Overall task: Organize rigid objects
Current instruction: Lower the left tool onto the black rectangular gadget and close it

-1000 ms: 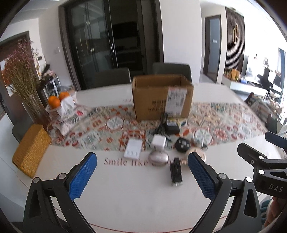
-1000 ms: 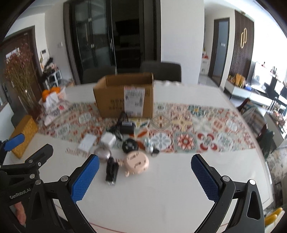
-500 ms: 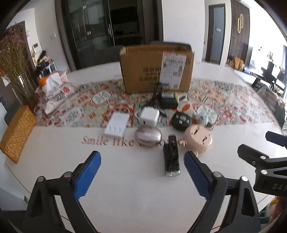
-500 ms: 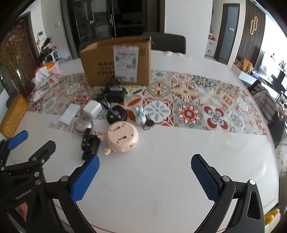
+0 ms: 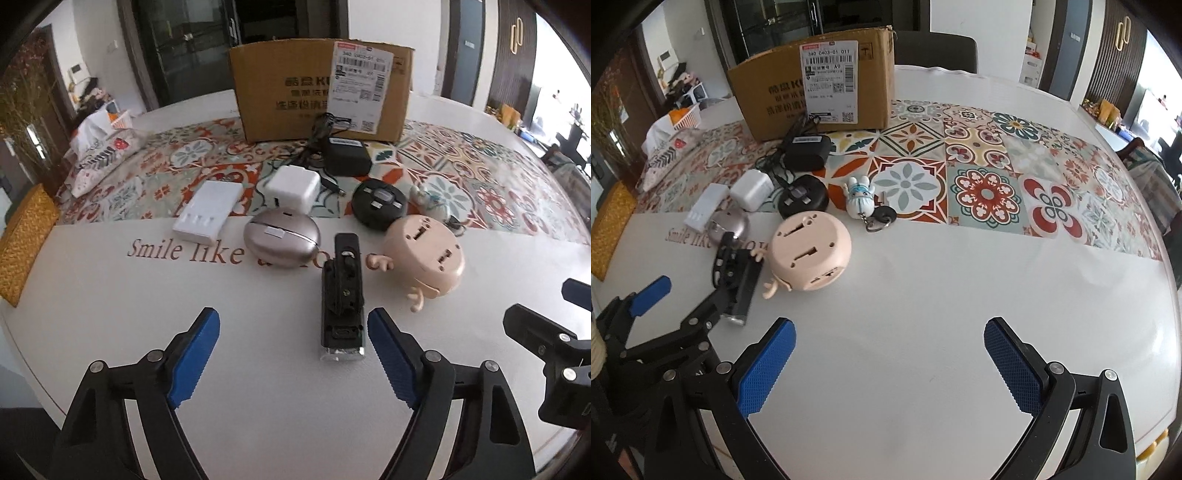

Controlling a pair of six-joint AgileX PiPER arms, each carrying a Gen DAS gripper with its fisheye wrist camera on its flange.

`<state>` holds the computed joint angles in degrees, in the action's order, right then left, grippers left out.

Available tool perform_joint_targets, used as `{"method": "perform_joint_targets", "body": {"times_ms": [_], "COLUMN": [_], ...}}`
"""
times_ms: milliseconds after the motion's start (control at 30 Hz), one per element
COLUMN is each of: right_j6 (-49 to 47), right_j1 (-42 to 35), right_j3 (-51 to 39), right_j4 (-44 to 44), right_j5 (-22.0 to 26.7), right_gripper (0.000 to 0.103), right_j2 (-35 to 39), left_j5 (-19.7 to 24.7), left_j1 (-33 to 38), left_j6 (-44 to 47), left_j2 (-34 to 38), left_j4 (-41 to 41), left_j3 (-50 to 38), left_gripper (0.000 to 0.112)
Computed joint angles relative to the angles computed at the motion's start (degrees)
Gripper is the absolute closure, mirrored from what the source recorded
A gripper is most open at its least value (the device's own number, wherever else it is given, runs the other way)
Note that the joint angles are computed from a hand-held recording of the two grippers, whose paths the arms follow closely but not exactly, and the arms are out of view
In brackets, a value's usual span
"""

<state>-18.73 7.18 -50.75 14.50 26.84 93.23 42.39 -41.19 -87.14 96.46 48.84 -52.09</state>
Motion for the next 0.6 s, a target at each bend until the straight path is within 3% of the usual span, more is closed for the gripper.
{"method": "perform_joint_targets", "body": {"times_ms": [133,367,600], "right_j6": [-3.72,-5.92,-5.37], "right_j1": [-1.35,-2.20,-2.77], "right_j3": [-0.83,-1.63,-2.64], "right_j4": [3.85,6.57,6.24], "right_j5": [0.83,1.48,2.07], "right_gripper": [0.001,0.001,0.001], "right_j2": [1.55,3.82,5.65], "left_j5": [2.94,-1.19,-3.72], "left_j1": [-0.97,1.03,1.62], "left_j6": [-1.96,0.85,2.83], "left_j2": [1.30,4.19,8.08], "left_j4": [2.58,0.24,-0.91], "left_j3": [-1.27,-2.55,-4.79], "left_gripper": [0.025,0.026,0.050]}}
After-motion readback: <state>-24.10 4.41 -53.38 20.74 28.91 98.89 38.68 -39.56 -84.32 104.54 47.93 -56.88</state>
